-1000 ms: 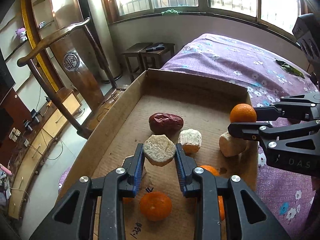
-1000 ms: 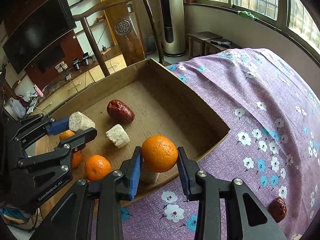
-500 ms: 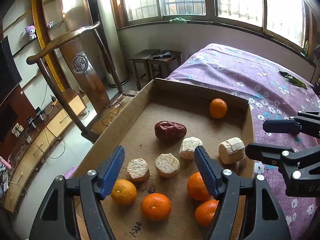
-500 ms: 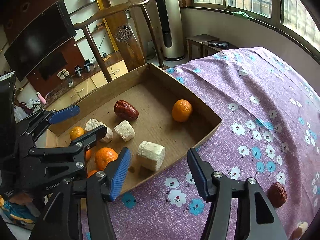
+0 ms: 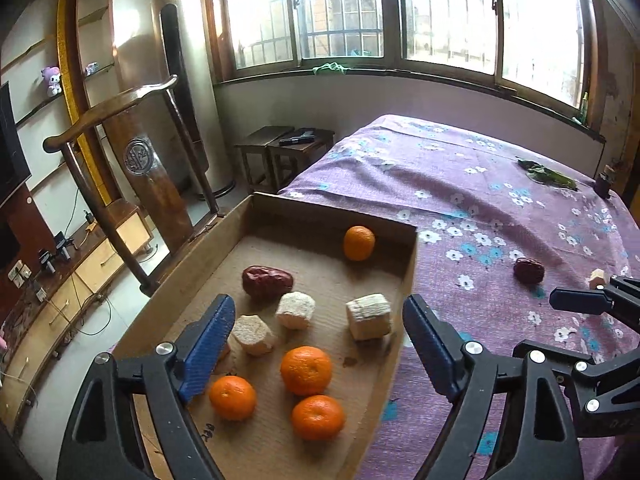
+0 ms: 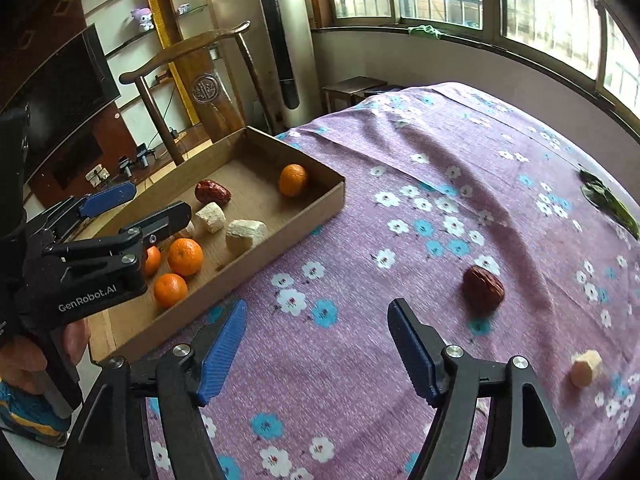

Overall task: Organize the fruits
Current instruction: 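Move both open tools back toward the last fruit on the tablecloth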

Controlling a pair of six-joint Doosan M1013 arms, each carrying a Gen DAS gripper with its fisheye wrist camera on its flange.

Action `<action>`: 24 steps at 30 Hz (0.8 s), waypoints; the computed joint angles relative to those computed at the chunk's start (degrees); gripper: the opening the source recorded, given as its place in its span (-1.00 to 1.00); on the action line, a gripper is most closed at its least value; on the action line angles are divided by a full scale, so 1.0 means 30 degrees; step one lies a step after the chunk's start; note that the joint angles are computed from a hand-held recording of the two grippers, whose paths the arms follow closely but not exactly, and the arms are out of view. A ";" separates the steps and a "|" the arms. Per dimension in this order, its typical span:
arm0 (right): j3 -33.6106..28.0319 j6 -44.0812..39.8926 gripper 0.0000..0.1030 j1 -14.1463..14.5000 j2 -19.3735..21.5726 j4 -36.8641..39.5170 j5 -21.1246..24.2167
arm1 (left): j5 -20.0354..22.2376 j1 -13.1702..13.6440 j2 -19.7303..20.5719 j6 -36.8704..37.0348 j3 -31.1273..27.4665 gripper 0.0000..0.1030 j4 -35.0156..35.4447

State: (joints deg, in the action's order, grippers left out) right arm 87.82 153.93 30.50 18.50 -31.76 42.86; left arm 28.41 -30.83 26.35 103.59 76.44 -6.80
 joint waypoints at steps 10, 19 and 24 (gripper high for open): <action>0.3025 0.5970 0.71 0.0945 -0.2482 -0.3161 0.2033 | -0.0519 -0.1088 -0.0784 0.4910 0.1096 0.66 -0.4303; 0.5100 0.9150 0.82 0.1654 -0.4006 -0.4025 0.3221 | -0.0718 -0.1820 -0.1000 0.7230 0.1639 0.66 -0.6457; 0.5905 1.0532 0.82 0.1968 -0.4629 -0.4596 0.4181 | -0.0367 -0.2061 -0.0736 0.7587 0.1361 0.66 -0.6965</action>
